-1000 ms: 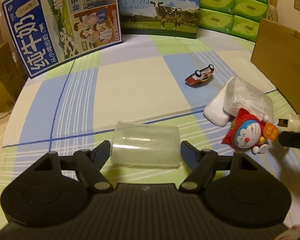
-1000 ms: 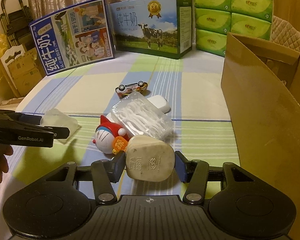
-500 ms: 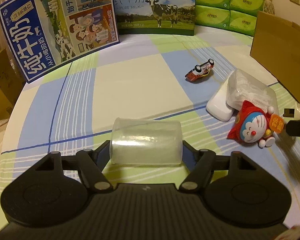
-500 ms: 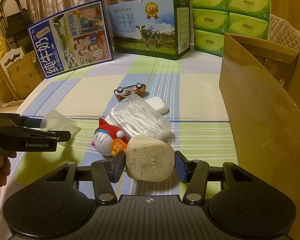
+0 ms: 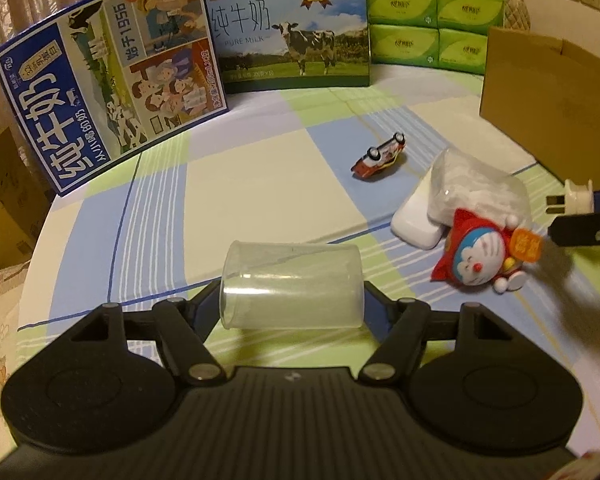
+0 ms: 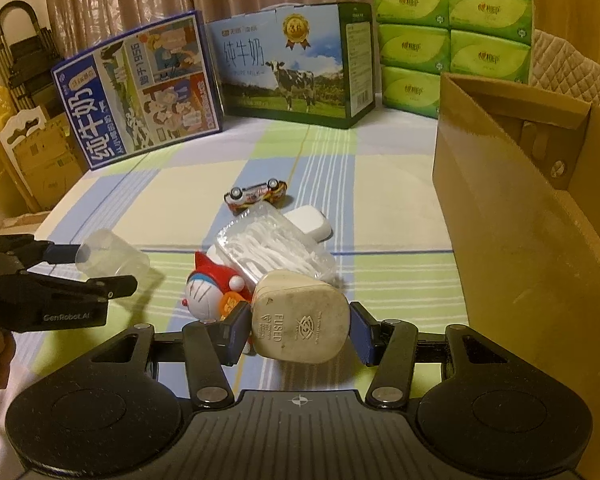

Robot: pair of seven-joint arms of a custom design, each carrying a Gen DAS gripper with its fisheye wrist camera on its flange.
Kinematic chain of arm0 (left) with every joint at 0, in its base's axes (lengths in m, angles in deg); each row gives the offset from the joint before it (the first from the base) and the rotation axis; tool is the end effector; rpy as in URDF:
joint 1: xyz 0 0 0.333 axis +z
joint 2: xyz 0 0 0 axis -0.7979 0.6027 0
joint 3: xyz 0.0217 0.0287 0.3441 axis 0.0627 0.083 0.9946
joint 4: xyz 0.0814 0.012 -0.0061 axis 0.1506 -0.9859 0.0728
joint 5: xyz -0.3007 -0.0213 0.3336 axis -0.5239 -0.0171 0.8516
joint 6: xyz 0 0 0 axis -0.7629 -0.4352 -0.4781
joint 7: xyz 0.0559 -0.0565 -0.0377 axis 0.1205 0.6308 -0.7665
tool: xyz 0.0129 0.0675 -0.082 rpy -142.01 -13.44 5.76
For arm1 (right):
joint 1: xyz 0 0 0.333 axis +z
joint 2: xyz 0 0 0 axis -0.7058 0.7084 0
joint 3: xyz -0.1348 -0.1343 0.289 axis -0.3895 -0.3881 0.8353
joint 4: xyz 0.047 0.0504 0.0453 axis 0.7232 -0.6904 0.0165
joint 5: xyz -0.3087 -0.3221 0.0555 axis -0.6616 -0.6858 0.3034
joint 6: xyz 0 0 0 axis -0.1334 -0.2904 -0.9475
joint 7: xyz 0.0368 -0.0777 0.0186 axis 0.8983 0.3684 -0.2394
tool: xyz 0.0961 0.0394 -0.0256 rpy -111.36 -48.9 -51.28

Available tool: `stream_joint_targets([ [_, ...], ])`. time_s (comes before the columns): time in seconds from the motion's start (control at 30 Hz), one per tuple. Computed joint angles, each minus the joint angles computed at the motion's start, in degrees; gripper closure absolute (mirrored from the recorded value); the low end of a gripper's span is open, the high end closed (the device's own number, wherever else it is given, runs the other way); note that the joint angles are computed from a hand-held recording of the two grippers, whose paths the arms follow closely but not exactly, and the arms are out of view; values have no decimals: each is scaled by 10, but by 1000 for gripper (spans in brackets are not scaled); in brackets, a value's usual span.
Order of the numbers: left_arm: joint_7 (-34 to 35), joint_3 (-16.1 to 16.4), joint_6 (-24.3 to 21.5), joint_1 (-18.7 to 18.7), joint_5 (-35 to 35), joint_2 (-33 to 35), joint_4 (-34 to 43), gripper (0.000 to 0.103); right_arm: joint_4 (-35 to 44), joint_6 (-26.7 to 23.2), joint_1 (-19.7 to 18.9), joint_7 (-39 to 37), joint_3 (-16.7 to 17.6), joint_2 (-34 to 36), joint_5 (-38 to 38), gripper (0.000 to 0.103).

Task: Organize rigid objects
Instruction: 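Carry the plug and cup into the cardboard box while the left gripper releases the cup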

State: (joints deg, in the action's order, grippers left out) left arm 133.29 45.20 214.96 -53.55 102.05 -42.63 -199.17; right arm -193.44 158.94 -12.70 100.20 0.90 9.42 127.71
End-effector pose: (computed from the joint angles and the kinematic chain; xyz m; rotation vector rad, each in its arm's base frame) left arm 0.3954 -0.0327 0.4399 -1.6222 1.8110 -0.6139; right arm 0.4024 0.2042 0.4431 -1.8703 1.3152 -0.4261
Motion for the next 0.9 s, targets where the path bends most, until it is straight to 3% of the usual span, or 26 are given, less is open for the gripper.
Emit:
stream_joint_targets([
  [0.23,-17,12,-49,-47,-50,-47,2,35,0,5,3,1,-3,-3,2,54],
  [0.37,-41,-4,-62,-48,-58,-76,4,35,-2,14,-3,4,5,-9,-3,54],
  [0.67,-75,-27,-73,-69,-51,-105,25,35,-17,39,32,-7,-27,-53,-10,54],
  [0.77,-84,-31,-65,-82,-49,-97,41,35,-23,40,14,-1,-14,-73,-17,54],
  [0.9,-97,-40,-41,-99,-44,-76,66,35,-35,27,-47,24,25,-111,-24,54],
])
